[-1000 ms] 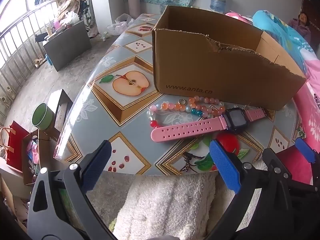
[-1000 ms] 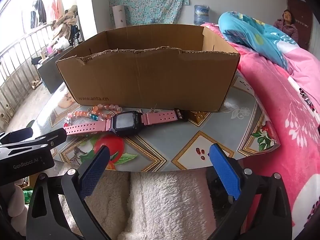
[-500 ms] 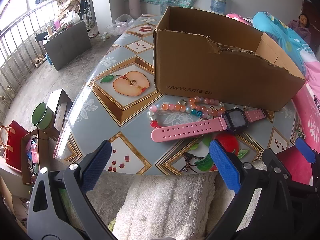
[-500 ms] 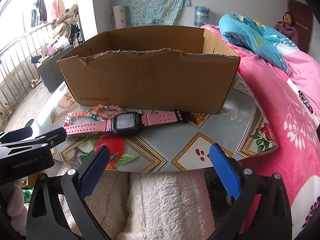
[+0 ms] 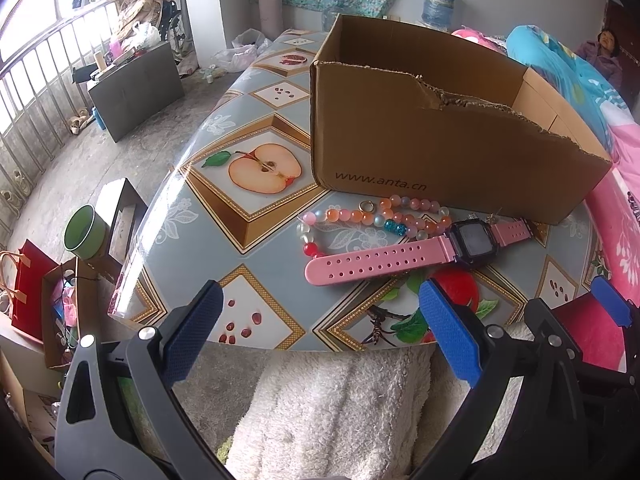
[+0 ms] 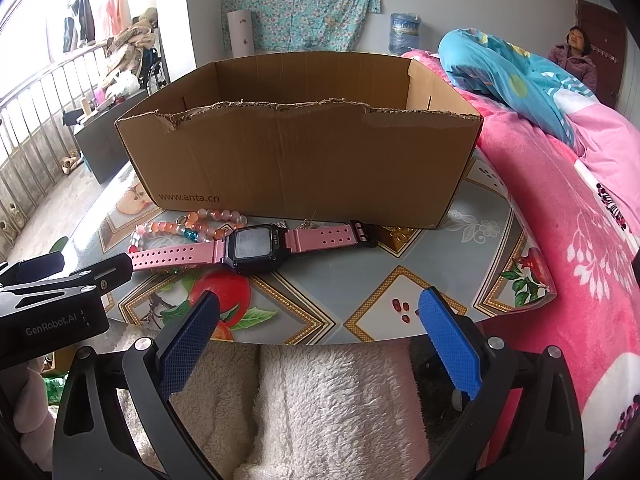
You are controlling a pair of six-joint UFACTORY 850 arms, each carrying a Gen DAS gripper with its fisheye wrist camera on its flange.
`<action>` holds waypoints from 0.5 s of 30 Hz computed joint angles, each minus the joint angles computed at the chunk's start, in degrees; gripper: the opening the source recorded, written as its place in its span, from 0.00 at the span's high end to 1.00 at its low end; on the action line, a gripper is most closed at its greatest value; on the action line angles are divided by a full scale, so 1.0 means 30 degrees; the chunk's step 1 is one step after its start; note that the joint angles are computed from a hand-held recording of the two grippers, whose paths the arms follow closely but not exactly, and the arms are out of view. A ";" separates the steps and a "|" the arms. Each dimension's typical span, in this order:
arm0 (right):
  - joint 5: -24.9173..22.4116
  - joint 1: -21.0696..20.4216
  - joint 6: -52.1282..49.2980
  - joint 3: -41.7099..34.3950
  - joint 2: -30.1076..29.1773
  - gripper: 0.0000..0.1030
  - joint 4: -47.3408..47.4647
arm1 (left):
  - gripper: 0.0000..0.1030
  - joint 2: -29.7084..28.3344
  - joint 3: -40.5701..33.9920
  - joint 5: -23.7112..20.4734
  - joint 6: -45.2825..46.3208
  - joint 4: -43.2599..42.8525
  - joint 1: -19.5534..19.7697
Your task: Organize jewelry
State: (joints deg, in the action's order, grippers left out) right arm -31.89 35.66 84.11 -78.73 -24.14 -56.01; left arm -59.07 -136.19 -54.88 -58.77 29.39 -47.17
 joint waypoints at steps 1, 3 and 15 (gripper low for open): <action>-0.0003 -0.0003 -0.0022 -0.0005 0.0002 0.06 0.0022 | 0.08 -0.0012 -0.0018 -0.0011 0.0000 0.0005 -0.0001; -0.0002 0.0009 0.0029 0.0009 0.0003 0.06 -0.0006 | 0.08 0.0009 0.0009 0.0007 0.0003 -0.0004 0.0004; -0.0005 0.0022 0.0082 -0.0059 0.0011 0.06 -0.0002 | 0.08 0.0004 -0.0049 -0.0186 -0.0052 0.0134 -0.0002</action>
